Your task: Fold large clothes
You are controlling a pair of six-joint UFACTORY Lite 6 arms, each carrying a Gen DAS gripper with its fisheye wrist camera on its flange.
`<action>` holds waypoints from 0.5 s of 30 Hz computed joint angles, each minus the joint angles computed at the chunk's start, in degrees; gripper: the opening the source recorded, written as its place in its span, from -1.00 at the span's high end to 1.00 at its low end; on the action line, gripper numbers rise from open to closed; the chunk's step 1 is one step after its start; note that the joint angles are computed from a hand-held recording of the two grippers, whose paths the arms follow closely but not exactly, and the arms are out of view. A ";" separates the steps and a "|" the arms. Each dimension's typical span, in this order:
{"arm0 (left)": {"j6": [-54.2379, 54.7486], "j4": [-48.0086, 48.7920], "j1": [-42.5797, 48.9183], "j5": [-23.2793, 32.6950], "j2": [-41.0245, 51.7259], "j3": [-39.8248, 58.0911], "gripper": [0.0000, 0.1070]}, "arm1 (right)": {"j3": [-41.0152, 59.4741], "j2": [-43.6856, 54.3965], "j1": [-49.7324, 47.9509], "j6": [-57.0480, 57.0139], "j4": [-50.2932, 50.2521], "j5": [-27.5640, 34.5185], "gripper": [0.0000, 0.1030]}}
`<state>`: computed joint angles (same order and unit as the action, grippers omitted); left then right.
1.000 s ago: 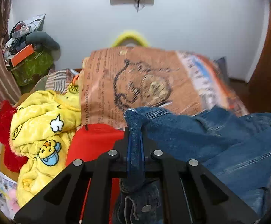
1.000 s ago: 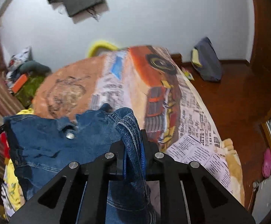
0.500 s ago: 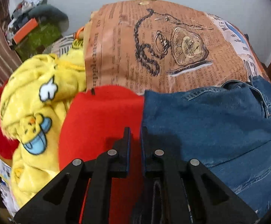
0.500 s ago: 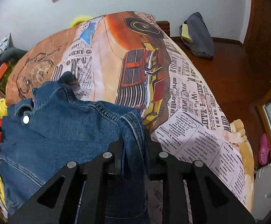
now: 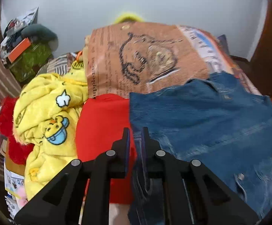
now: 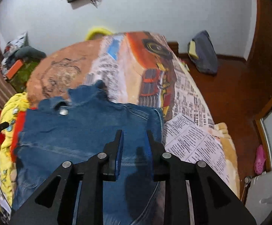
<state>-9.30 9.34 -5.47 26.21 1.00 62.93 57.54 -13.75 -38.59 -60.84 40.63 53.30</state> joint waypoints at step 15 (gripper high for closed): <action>17.84 -16.21 3.42 18.55 -40.02 -14.93 -0.72 | -7.40 -30.97 -26.08 -16.31 2.74 30.24 -0.63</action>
